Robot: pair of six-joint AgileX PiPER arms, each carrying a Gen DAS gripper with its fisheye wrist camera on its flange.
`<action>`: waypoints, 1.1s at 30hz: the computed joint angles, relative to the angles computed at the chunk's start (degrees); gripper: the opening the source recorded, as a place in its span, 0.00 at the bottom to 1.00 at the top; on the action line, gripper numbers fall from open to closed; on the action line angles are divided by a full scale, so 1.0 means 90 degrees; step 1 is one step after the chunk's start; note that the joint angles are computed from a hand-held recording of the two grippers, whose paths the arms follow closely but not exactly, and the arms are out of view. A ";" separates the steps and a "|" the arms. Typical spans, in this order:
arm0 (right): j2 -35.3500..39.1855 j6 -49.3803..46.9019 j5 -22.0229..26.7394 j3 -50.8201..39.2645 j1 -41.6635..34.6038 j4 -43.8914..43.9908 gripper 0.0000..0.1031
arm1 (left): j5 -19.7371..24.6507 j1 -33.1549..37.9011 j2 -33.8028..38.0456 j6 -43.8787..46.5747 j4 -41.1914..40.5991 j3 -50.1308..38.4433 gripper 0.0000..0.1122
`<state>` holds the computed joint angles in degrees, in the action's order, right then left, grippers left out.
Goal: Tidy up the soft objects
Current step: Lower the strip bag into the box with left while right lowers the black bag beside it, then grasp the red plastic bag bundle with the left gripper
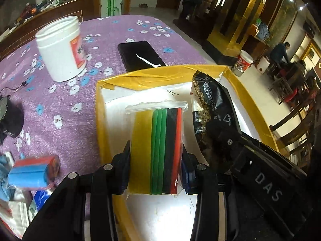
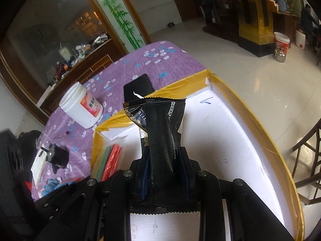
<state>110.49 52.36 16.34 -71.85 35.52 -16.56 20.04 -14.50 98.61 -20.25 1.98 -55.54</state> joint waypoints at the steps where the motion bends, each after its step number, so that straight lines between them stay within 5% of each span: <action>1: 0.0054 -0.0010 0.0044 -0.0056 0.0004 0.0071 0.27 | 0.0008 -0.0002 0.0085 -0.0064 0.0040 -0.0045 0.34; 11: 0.0170 -0.0948 -0.0106 -0.0046 -0.0205 0.1211 0.30 | -0.0192 0.0219 0.0028 0.1433 -0.1633 0.0092 0.41; 14: 0.0075 -0.0989 -0.0250 0.0090 -0.0251 0.1322 0.36 | -0.0221 0.0209 0.0015 0.1325 -0.1526 0.0109 0.41; 25: -0.0476 0.1762 -0.0885 0.0731 -0.0199 -0.1299 0.36 | -0.0125 0.0438 -0.0503 0.2484 -0.2738 0.0553 0.46; 29: -0.0615 0.2693 -0.1022 0.0864 -0.0140 -0.2282 0.36 | -0.0136 0.0383 -0.1048 0.1924 -0.2144 0.0955 0.46; 33: -0.0683 0.3265 -0.1021 0.0892 -0.0046 -0.2968 0.36 | -0.0147 0.0586 -0.1809 0.2689 -0.2889 0.1561 0.46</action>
